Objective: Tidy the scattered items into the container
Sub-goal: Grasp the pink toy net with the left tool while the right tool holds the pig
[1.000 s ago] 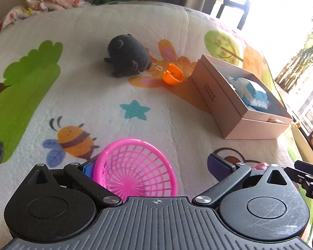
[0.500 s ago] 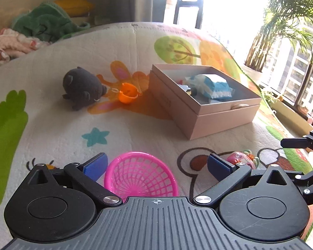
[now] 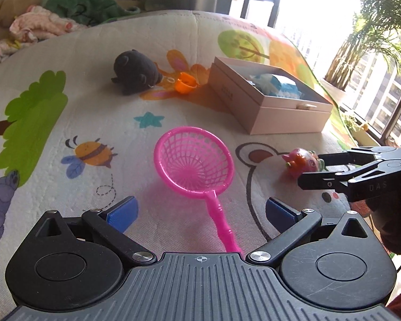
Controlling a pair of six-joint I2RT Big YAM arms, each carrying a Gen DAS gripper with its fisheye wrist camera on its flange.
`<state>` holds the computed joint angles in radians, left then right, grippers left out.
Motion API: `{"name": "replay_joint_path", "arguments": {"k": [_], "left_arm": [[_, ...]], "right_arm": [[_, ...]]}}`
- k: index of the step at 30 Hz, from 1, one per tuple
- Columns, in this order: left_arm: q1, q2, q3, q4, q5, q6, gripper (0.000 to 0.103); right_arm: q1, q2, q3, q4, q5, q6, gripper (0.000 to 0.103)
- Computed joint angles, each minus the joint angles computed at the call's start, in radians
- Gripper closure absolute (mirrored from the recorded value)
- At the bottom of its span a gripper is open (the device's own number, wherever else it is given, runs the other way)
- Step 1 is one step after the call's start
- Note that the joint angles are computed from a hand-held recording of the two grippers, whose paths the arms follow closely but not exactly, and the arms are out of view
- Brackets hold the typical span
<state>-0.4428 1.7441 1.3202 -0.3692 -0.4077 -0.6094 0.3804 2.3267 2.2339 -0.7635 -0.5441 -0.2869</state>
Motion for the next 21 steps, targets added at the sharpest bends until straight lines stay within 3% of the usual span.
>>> {"name": "replay_joint_path", "arguments": {"k": [3, 7, 11, 16, 20, 21], "left_arm": [[0.008, 0.007, 0.004, -0.004, -0.009, -0.031, 0.000], [0.013, 0.019, 0.013, -0.015, -0.020, -0.071, 0.000], [0.013, 0.020, 0.005, -0.014, -0.015, -0.085, 0.000], [0.008, 0.023, -0.001, -0.013, -0.008, -0.088, 0.000], [0.006, 0.022, -0.001, -0.009, 0.000, -0.079, 0.000], [0.005, 0.022, 0.000, -0.011, 0.001, -0.078, 0.000]], "right_arm": [[0.001, -0.034, -0.062, -0.011, -0.083, -0.010, 0.009], [0.003, -0.105, -0.173, 0.016, -0.201, -0.095, 0.009], [0.014, -0.174, -0.286, 0.174, -0.120, -0.119, 0.009], [0.024, -0.120, -0.202, 0.156, -0.011, -0.084, 0.009], [0.030, -0.065, -0.129, 0.121, -0.003, -0.065, 0.010], [0.034, -0.057, -0.120, 0.118, 0.007, -0.063, 0.015]]}}
